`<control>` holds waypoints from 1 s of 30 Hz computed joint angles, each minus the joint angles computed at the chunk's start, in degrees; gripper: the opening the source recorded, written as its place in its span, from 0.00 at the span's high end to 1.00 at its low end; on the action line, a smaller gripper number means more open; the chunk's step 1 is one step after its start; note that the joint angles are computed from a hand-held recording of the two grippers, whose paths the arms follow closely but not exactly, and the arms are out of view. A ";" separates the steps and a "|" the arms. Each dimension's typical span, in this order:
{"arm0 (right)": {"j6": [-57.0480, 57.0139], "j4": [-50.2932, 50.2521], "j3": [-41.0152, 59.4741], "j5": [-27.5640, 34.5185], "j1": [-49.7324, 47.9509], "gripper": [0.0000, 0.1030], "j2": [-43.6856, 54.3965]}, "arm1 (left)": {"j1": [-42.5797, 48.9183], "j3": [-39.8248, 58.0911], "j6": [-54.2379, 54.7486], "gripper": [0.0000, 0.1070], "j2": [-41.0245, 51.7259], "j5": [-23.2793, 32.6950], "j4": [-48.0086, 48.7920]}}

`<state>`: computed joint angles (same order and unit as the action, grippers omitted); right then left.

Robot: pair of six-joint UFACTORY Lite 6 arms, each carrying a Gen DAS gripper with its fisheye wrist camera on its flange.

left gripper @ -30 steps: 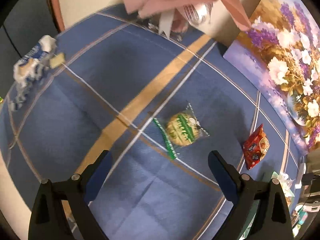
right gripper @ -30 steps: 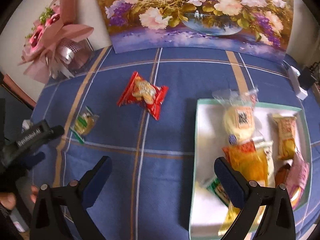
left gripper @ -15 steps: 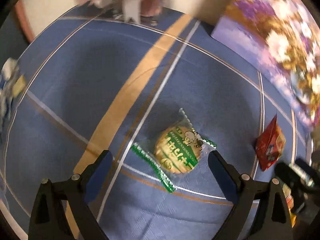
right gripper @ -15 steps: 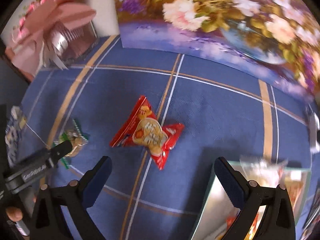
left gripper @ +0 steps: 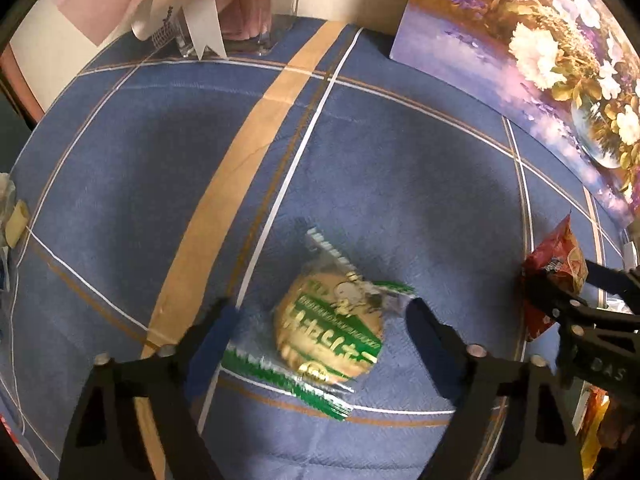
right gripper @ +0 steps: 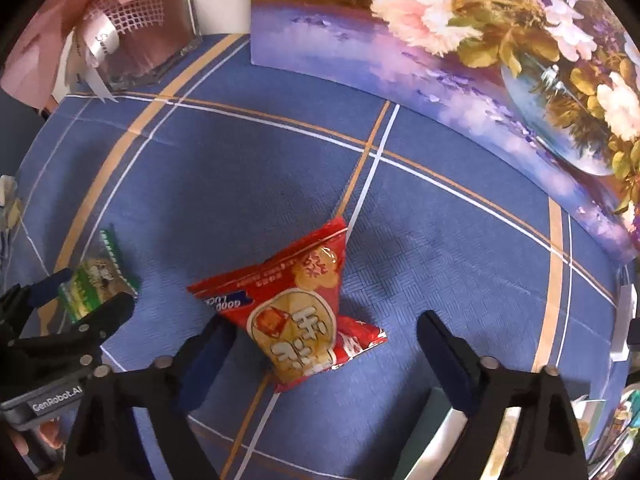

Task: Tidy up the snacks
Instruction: 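Grasp green round biscuit with left tool while right tool grasps red chip bag, then carry both snacks over the tray and open both tools to drop them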

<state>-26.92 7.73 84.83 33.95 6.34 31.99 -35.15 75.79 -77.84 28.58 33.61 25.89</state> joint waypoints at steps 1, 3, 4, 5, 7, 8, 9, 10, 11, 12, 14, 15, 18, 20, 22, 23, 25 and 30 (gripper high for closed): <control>-0.54 1.20 0.30 0.49 -0.41 0.23 0.40 | -0.06 0.04 -0.20 0.24 -0.18 0.12 0.10; -0.81 2.19 0.55 1.08 -0.86 0.32 0.93 | -0.12 -0.06 -1.20 0.26 -0.24 -0.01 0.71; -0.35 1.90 0.65 1.05 -0.99 0.35 1.19 | -0.43 -0.06 -2.24 0.28 -0.28 0.28 1.41; -0.33 2.04 0.53 0.87 -1.22 0.38 1.26 | -1.18 -0.35 -4.11 0.29 -0.55 0.76 2.41; -1.87 4.04 -0.52 0.58 -1.97 0.38 0.61 | -1.80 -1.14 -5.52 0.36 -1.36 1.39 3.05; -2.28 4.49 -0.96 0.48 -2.21 0.40 0.31 | -1.91 -0.91 -5.84 0.39 -1.36 1.80 3.13; -3.23 5.45 -1.62 0.20 -2.81 0.43 -0.18 | -2.09 -1.12 -6.96 0.44 -1.73 2.14 3.37; -3.77 6.13 -1.91 0.01 -3.27 0.44 -0.42 | -2.25 -1.46 -7.94 0.45 -2.11 2.45 3.29; -4.02 6.54 -2.62 -0.12 -3.73 0.44 -0.99 | -2.47 -1.08 -8.74 0.45 -1.59 2.48 3.50; -3.99 6.67 -3.41 -0.36 -4.08 0.45 -1.59 | -2.58 -3.11 -9.83 0.45 -3.21 2.29 3.94; -4.20 6.71 -6.02 -1.57 -4.67 0.46 -3.62 | -2.99 -3.85 -11.10 0.45 -3.82 2.50 3.87; -4.66 6.97 -7.83 -2.35 -4.96 0.47 -4.88 | -3.25 -4.73 -11.74 0.45 -4.62 2.52 3.67; -6.69 8.50 -12.00 -3.28 -5.89 0.47 -8.61 | -3.11 -5.82 -11.81 0.45 -5.83 2.22 2.00; -8.80 10.16 -15.16 -3.63 -6.85 0.47 -11.83 | -5.08 -6.79 -14.37 0.45 -7.11 2.54 1.41; -10.68 11.51 -17.88 -3.45 -7.97 0.47 -14.95 | -5.79 -8.70 -15.35 0.45 -8.69 2.26 1.17; -10.99 11.96 -19.43 -3.34 -8.20 0.47 -16.91 | -6.30 -8.88 -15.51 0.45 -9.17 2.53 0.81; -13.61 13.55 -22.07 -2.35 -10.12 0.47 -20.68 | -8.05 -10.00 -17.01 0.45 -11.37 3.47 0.44; -12.13 13.98 -26.03 -0.43 -10.80 0.47 -27.67 | -10.82 -9.43 -19.48 0.45 -14.78 6.48 0.74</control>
<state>-39.04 21.72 58.80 33.53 -4.46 4.32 -45.97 66.36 -97.32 13.80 40.09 26.63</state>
